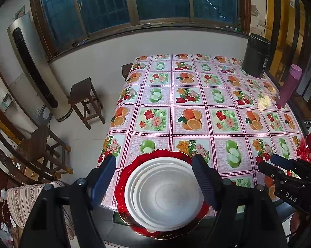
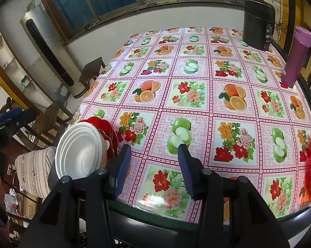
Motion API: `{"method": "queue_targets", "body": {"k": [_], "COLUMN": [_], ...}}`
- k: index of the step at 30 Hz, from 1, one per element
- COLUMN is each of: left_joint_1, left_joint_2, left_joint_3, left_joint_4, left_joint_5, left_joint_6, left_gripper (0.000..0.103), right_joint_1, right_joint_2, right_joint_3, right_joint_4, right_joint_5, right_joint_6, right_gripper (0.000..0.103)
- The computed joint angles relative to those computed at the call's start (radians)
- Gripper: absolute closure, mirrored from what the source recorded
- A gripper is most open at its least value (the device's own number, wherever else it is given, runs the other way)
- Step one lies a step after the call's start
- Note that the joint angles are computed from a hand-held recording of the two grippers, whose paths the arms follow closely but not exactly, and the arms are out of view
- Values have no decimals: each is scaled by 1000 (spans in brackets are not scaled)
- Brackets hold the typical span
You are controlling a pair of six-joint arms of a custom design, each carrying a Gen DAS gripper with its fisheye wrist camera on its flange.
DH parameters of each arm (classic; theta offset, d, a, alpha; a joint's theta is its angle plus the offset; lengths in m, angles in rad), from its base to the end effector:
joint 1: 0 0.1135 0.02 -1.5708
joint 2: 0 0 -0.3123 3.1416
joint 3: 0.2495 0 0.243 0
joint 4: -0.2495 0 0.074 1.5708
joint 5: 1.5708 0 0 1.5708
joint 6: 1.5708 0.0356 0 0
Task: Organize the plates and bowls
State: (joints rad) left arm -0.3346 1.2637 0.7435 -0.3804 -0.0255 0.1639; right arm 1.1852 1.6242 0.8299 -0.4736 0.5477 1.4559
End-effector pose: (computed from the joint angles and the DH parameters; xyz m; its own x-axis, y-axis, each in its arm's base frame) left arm 0.2155 -0.0740 0.2603 -0.6792 0.4088 -0.6096 0.4299 0.8947 0.1211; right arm 0.1208 0.2484 0.1998 -0.7689 0.3606 -0.5279 0.2726 0.9319 0.2393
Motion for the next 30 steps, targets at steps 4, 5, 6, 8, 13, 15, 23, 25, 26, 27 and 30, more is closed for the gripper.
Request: {"method": "queue_targets", "body": {"k": [4, 5, 6, 8, 13, 15, 23, 25, 26, 27, 30], "left_joint_1": [-17, -18, -21, -19, -9, -5, 13, 13, 14, 22, 43], "left_joint_2": [2, 2, 1, 0, -13, -17, -35, -36, -37, -41, -47], "left_joint_3": [2, 2, 2, 1, -5, -7, -15, -16, -16, -19, -23], "left_joint_4": [-2, -1, 0, 3, 3, 2, -9, -8, -9, -10, -13], "left_joint_5": [-10, -10, -13, -14, -9, -4, 5, 2, 1, 4, 10], "left_joint_6": [-12, -13, -15, -16, -15, -14, -2, -2, -2, 2, 13], "left_gripper": [23, 22, 22, 20, 18, 17, 14, 14, 13, 13, 11], "right_joint_1": [7, 6, 5, 7, 11, 15, 32, 34, 36, 37, 40], "right_joint_2": [-10, -13, -14, -13, 3, 10, 24, 32, 36, 41, 54], "right_joint_3": [-6, -5, -4, 2, 26, 37, 65, 76, 81, 87, 103], "right_joint_4": [-2, -2, -1, 0, 2, -2, -14, -16, -17, -16, -12], "right_joint_5": [5, 6, 7, 12, 10, 12, 21, 22, 22, 22, 20], "right_joint_6": [5, 2, -1, -4, -28, -34, -35, -38, -39, -41, -52], "right_gripper": [55, 55, 55, 54, 54, 54, 53, 53, 53, 53, 53]}}
